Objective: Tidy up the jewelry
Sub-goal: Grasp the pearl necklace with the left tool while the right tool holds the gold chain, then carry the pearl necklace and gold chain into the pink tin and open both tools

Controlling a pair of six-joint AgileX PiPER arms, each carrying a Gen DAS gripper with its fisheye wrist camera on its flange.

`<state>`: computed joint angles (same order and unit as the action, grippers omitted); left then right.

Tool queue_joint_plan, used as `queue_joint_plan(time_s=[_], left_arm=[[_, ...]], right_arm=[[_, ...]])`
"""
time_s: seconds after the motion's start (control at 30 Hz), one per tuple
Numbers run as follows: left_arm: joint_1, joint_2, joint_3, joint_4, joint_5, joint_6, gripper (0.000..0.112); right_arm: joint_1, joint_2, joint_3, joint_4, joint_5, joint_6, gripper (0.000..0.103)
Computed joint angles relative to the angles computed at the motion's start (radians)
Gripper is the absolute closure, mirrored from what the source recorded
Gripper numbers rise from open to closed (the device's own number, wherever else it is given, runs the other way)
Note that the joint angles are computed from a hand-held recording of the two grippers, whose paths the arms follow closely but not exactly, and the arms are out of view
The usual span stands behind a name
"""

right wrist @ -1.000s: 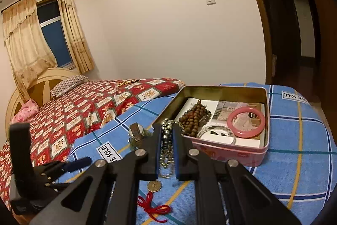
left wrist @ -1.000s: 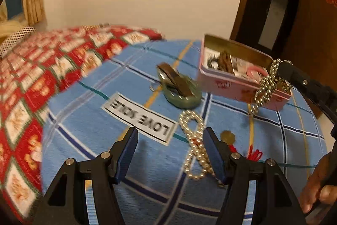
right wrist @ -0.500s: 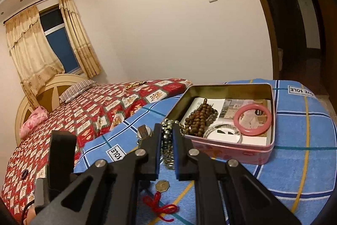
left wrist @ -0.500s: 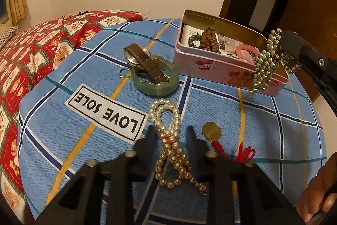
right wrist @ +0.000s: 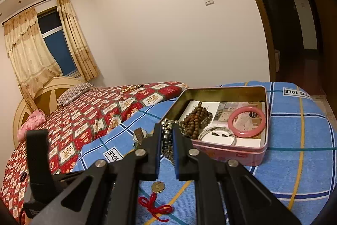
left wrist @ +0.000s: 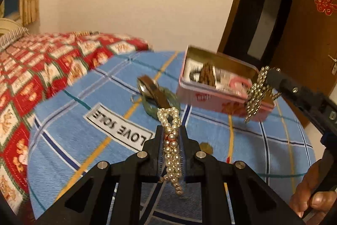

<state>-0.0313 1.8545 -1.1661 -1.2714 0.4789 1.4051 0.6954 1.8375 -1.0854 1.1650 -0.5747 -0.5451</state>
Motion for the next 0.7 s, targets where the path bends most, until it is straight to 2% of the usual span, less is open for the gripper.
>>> queue_joint_plan(time_s=[0.07,0.13,0.17,0.3,0.4,0.53,0.6,0.7], left_arm=[[0.001,-0.025,0.036,-0.114,-0.021,0.113,0.1],[0.0,-0.041,0.055,-0.205,-0.028,0.208,0.108],[0.0,-0.046,0.055,-0.227,-0.024,0.232,0.109],[-0.002,-0.056,0.024,-0.253,0.016,0.255,0.109],[-0.015,-0.055,-0.013,-0.25,0.015,0.253,0.109],[0.015,-0.008,-0.114,-0.025,0.078,0.039,0.109],[0.015,0.022,-0.148,0.093,0.081,-0.036,0.108],[0.004,0.074,-0.175,0.267,0.077,-0.159,0.099]], right_arm=[[0.006,-0.008,0.008,0.004,-0.015,-0.002,0.09],[0.008,-0.021,0.019,-0.003,-0.023,0.005,0.09],[0.011,-0.03,0.026,-0.001,-0.029,0.0,0.09],[0.003,-0.063,0.044,0.008,-0.039,-0.026,0.09],[-0.03,-0.098,0.057,-0.01,-0.022,-0.019,0.09],[-0.065,-0.141,0.064,-0.009,-0.014,-0.038,0.09],[-0.069,-0.154,0.07,-0.015,-0.023,-0.037,0.09],[-0.077,-0.152,0.072,-0.045,-0.028,0.001,0.09]])
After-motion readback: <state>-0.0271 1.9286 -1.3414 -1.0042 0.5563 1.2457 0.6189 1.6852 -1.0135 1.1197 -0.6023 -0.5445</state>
